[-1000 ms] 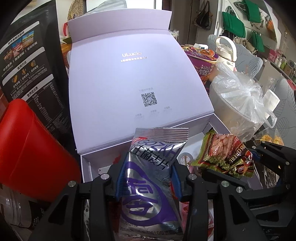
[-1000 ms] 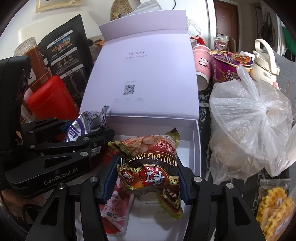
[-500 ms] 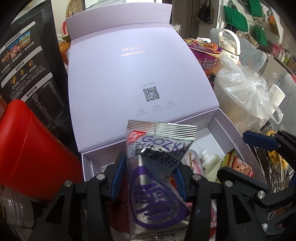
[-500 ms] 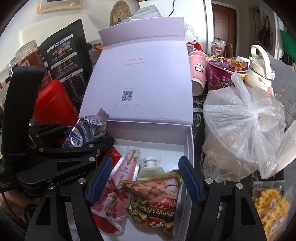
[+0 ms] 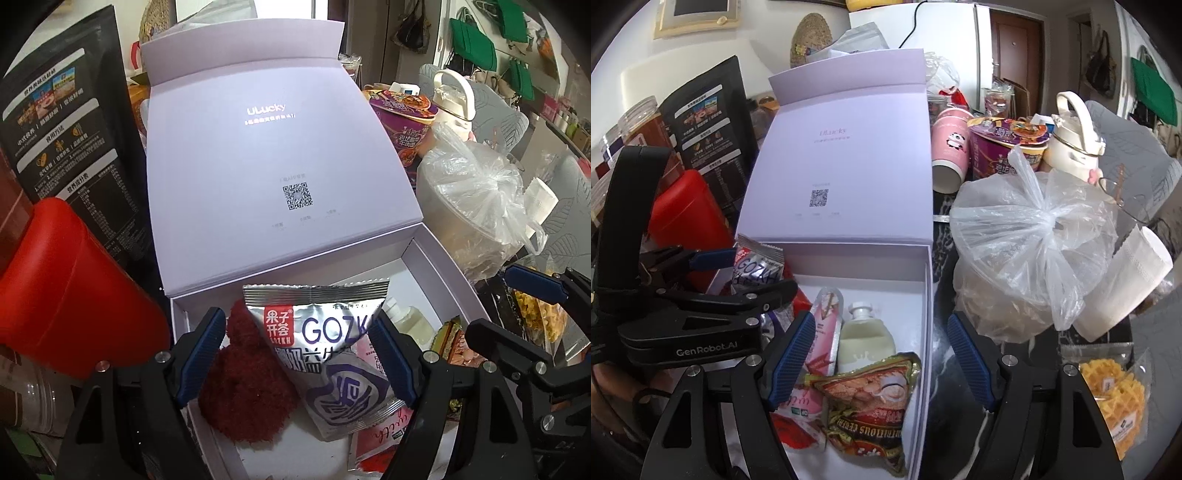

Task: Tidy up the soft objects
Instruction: 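Open both grippers to release the snack bag and cereal packet in the box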

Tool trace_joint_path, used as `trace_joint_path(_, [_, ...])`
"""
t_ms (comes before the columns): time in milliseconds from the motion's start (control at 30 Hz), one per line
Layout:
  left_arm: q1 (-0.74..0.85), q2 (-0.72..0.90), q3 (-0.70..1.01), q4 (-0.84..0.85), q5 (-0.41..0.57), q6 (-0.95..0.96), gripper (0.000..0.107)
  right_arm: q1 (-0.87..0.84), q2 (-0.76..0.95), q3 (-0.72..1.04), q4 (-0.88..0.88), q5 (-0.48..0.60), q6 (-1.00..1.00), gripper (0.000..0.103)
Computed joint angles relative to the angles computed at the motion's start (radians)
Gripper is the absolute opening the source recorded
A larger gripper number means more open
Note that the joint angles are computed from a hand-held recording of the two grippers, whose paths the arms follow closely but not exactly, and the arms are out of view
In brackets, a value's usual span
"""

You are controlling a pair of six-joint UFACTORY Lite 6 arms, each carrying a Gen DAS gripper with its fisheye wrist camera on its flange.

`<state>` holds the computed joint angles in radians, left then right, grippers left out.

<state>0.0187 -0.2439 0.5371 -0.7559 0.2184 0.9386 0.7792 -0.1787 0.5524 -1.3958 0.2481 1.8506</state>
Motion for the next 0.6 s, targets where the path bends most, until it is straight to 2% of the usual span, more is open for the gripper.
trace_joint_path(67, [-0.010, -0.062, -0.019, 0.111, 0.002, -0.108, 0.079, 0.015, -0.039, -0.012, 0.060, 0.019, -0.047, 0.075])
trace_joint_path(267, [0.017, -0.269, -0.068, 0.250, 0.073, -0.237, 0.079, 0.092, -0.151, -0.029, 0.233, 0.108, -0.193, 0.075])
trace_joint_path(600, [0.107, -0.530, -0.062, 0.263, 0.285, -0.249, 0.079, 0.285, -0.316, -0.006, 0.361, 0.334, -0.273, 0.077])
